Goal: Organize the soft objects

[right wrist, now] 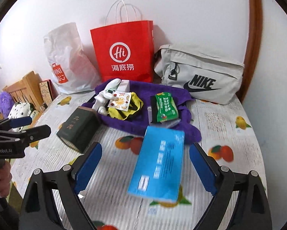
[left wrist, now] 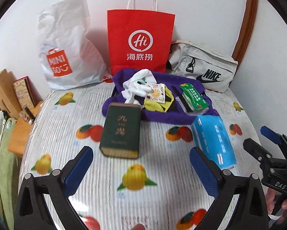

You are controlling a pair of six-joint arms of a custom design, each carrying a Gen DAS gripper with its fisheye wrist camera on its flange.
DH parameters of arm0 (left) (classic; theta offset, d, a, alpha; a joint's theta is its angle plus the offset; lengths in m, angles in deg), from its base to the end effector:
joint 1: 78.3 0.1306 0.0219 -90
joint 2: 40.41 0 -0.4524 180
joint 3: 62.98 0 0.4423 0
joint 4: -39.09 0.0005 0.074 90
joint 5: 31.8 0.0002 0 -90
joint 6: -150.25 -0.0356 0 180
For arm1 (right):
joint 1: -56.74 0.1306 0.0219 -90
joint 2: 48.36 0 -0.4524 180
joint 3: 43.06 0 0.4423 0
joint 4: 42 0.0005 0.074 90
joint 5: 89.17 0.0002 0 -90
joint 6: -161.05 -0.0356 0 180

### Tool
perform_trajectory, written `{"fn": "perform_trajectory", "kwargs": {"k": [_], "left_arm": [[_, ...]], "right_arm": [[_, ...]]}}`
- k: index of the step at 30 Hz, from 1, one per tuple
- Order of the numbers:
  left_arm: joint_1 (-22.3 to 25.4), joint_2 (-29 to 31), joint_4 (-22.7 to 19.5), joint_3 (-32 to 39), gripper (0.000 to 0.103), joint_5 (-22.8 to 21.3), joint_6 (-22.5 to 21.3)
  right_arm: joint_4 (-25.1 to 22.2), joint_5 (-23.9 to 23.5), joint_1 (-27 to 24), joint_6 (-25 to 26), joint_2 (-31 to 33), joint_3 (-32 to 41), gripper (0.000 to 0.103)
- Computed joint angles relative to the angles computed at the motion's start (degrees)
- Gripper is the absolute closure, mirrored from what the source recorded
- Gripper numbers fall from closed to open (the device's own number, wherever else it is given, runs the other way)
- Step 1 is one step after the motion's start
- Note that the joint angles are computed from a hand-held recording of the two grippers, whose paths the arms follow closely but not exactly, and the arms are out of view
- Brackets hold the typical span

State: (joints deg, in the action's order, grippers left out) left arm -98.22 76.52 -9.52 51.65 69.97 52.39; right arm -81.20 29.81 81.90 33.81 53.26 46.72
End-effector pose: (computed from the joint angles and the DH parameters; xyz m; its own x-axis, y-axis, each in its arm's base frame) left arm 0.6905 -0.2585 0.4316 -0.6607 0.3818 -0.6463 0.5500 0.8322 -0.0706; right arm 0.5614 0.2441 0.4011 -0.6185 0.2944 -0.7286 0.3494 0.9335 0.0806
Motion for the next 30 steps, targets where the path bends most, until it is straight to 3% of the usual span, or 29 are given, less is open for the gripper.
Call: {"fn": "perform_trajectory", "kwargs": {"k": [13,30], "left_arm": [[0.72,-14.76,9.7,-19.61,0.001,-0.21,-0.85],[1.28,-22.48,12.68,-27.64,0.001,-0.6,-0.91]], "right_arm": [[0.02,8.03,8.48,-8.85,-7.89,-7.12,0.0],[-5.02,13.94,16.08,-13.09,-10.32,-8.74,0.0]]}}
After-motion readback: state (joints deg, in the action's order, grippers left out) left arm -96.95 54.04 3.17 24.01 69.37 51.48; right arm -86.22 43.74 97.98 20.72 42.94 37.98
